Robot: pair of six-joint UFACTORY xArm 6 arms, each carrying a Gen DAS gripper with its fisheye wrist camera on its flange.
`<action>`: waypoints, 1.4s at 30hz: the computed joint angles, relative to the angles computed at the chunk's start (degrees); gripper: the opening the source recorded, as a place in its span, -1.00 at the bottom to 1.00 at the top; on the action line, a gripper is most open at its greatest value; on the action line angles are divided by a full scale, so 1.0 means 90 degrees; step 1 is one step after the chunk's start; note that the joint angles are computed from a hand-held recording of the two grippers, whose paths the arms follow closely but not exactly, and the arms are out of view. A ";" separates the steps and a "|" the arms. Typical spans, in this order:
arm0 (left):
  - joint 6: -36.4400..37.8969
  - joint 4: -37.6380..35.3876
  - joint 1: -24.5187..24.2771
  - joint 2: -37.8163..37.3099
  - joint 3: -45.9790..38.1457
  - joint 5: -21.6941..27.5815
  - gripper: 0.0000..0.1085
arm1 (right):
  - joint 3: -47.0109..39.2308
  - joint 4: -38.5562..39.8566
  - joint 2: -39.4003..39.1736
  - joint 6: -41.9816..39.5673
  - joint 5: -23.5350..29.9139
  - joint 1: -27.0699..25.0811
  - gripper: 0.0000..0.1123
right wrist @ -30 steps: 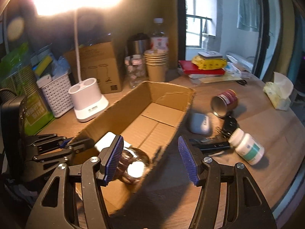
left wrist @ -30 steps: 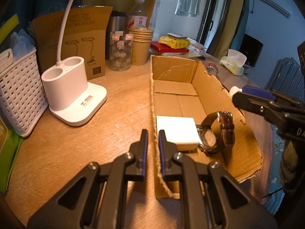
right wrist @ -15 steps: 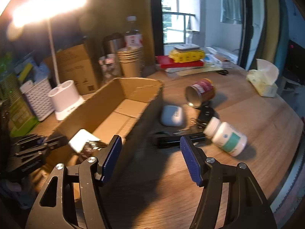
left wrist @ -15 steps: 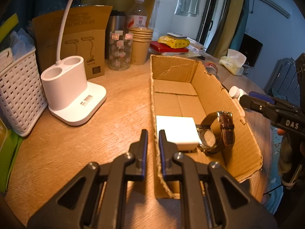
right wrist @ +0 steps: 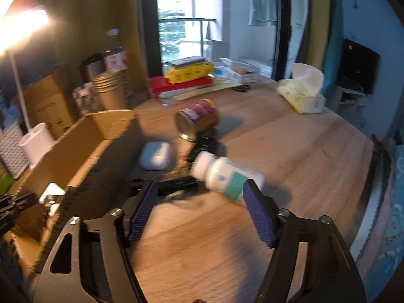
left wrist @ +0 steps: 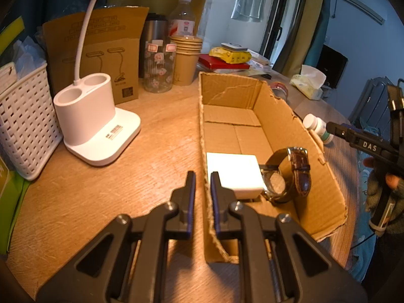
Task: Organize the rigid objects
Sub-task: 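Move the right gripper to the white pill bottle lying on the table, then close the right gripper around the pill bottle's body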
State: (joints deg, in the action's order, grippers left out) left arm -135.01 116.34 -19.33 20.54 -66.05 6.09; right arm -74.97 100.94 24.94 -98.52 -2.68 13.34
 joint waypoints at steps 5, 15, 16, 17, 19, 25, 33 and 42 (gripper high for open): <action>0.0002 0.0004 0.0005 0.0002 -0.0003 -0.0003 -0.77 | -0.0311 0.0407 0.0278 -0.0474 -0.0125 -0.0145 0.34; -0.0008 0.0001 -0.0012 0.0010 0.0000 -0.0004 -0.76 | -0.0738 -0.0826 0.0856 0.0349 -0.0204 -0.0310 0.39; -0.0012 0.0006 -0.0014 0.0010 0.0001 -0.0004 -0.76 | -0.0741 -0.0962 0.0879 0.0469 -0.0194 -0.0328 0.39; -0.0015 0.0009 -0.0012 0.0011 -0.0001 -0.0005 -0.76 | -0.0741 -0.1178 0.0907 0.0661 -0.0141 -0.0357 0.39; -0.0015 0.0009 -0.0012 0.0011 -0.0001 -0.0005 -0.76 | -0.0711 -0.1721 0.0947 0.1144 0.0008 -0.0415 0.39; -0.0005 0.0002 -0.0005 0.0007 0.0001 -0.0022 -0.76 | -0.0733 -0.2869 0.1030 0.2167 0.0330 -0.0532 0.39; -0.0031 0.0032 -0.0002 0.0006 0.0001 -0.0031 -0.76 | -0.0983 -0.4678 0.1347 0.3426 0.0382 -0.0583 0.43; -0.0027 0.0031 0.0003 0.0009 -0.0005 -0.0036 -0.76 | -0.0903 -0.7951 0.1535 0.6474 0.0564 -0.0823 0.29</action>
